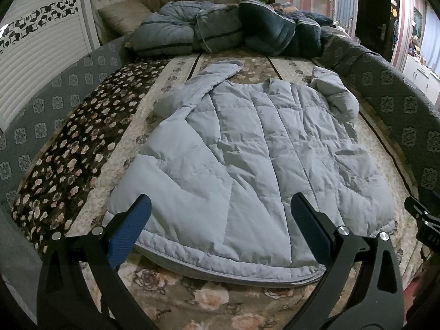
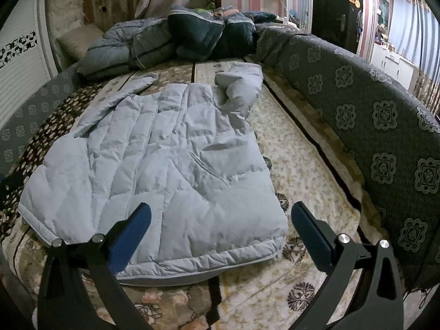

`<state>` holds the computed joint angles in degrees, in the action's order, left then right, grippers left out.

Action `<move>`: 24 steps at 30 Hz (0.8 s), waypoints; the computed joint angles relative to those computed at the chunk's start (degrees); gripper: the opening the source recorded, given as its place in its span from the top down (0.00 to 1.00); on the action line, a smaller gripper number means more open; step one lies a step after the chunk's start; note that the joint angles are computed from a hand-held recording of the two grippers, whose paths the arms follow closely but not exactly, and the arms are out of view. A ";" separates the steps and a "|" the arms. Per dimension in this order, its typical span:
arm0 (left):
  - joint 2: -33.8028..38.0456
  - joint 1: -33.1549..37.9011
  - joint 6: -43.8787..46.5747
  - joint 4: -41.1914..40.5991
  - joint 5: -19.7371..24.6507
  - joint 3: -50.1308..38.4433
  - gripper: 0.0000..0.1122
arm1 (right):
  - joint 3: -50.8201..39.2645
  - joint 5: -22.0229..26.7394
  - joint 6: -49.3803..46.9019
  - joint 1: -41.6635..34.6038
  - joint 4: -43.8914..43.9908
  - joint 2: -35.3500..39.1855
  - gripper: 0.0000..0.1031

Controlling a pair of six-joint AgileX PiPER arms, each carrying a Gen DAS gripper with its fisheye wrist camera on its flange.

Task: Fold large clothes

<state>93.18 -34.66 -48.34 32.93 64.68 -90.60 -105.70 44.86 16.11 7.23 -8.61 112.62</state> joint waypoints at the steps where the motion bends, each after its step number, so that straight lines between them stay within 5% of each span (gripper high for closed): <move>1: 0.44 0.15 0.14 -0.06 0.04 -0.17 0.11 | 0.07 0.02 -0.09 -0.05 -0.04 0.10 0.02; 16: 5.44 5.86 3.44 -3.17 -3.94 -0.25 0.11 | -5.16 0.80 0.40 0.29 -0.55 5.89 0.02; 24: 10.72 9.60 7.78 -4.85 -4.13 -5.08 0.11 | -19.09 8.34 -2.16 0.13 -0.42 15.69 0.02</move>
<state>103.90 -25.06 -40.56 28.08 60.55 -95.67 -124.79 53.20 13.95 7.36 -9.03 128.31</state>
